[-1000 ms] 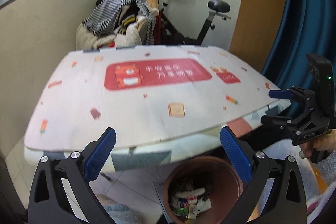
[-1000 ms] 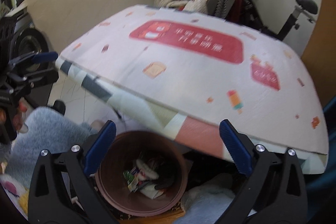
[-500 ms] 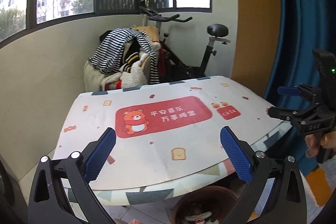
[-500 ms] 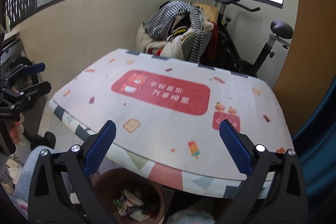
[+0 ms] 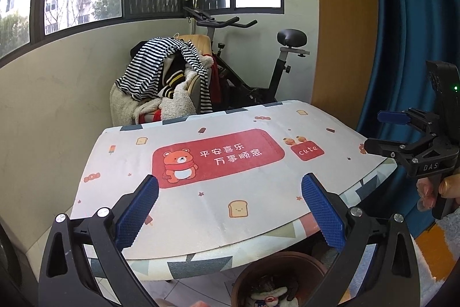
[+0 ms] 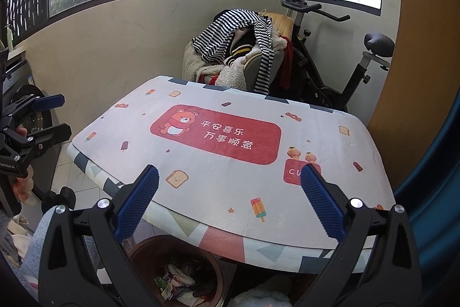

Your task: Collect trash

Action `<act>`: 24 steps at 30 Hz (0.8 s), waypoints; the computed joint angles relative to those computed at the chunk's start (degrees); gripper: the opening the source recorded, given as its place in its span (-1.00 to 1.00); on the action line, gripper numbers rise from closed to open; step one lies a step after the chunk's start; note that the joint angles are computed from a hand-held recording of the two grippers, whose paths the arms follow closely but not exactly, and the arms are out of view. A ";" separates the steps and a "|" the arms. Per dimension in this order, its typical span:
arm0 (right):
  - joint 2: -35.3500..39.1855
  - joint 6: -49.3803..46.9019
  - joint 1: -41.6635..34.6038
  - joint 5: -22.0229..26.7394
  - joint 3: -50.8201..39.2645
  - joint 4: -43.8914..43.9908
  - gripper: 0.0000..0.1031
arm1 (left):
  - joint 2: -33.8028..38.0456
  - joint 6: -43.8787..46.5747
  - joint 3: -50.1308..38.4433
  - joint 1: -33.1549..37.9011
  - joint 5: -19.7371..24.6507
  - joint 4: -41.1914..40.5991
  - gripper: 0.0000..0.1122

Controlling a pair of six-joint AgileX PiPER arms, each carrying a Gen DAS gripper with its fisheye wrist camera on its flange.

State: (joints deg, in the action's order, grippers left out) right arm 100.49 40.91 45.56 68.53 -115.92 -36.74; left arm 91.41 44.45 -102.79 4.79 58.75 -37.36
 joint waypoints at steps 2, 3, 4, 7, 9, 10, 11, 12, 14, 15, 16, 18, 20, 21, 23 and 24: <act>-0.05 0.02 0.17 0.30 -0.26 -0.13 0.88 | -0.14 -0.15 0.17 -0.05 -0.44 0.23 0.73; -0.08 -0.15 0.21 0.46 -0.53 -0.08 0.88 | -0.21 -0.12 0.25 -0.02 -0.58 0.26 0.73; -0.13 -0.32 0.23 0.60 -0.77 -0.04 0.89 | -0.26 -0.33 0.39 -0.12 -0.85 0.64 0.73; -0.55 0.81 1.25 0.68 0.15 -0.90 0.88 | -0.27 -0.94 0.30 -0.37 -1.30 1.53 0.73; -0.75 0.91 1.50 0.84 0.32 -1.09 0.88 | -0.53 -1.01 0.67 -0.56 -1.79 1.85 0.73; -0.64 1.10 1.48 0.68 0.45 -1.14 0.88 | -0.69 -0.90 0.93 -0.55 -2.01 1.79 0.73; -0.65 0.95 1.50 0.89 0.22 -1.11 0.88 | -0.80 -0.87 1.08 -0.54 -2.18 1.80 0.73; -0.46 1.23 1.60 0.73 0.31 -1.23 0.88 | -0.99 -0.87 1.36 -0.58 -2.51 1.86 0.73; -0.45 1.25 1.60 0.71 0.30 -1.21 0.88 | -1.40 -1.31 2.01 -0.97 -3.84 2.64 0.73; -0.45 1.25 1.60 0.71 0.30 -1.21 0.88 | -1.37 -1.50 2.01 -1.14 -3.97 2.87 0.73; -0.45 1.19 1.62 0.78 0.23 -1.24 0.88 | -1.33 -1.65 1.93 -1.15 -3.78 2.94 0.73; -0.47 1.20 1.58 0.68 0.34 -1.19 0.88 | -1.12 -1.96 1.50 -1.03 -3.15 2.92 0.73; -0.51 1.25 1.59 0.64 0.35 -1.27 0.88 | -1.12 -2.10 1.46 -1.03 -3.03 3.02 0.73; -0.56 1.06 1.57 0.80 0.05 -1.24 0.88 | -1.16 -2.06 1.53 -1.08 -3.08 3.08 0.73; -0.32 1.58 1.71 0.53 0.27 -1.51 0.88 | -1.05 -1.83 1.37 -0.89 -2.77 2.75 0.73; -0.31 1.73 1.82 0.52 0.30 -1.63 0.88 | -1.05 -1.74 1.34 -0.79 -2.73 2.64 0.73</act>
State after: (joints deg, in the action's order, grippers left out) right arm 100.18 42.64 47.38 69.05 -115.62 -38.37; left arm 90.36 42.71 -101.45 4.00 56.02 -34.72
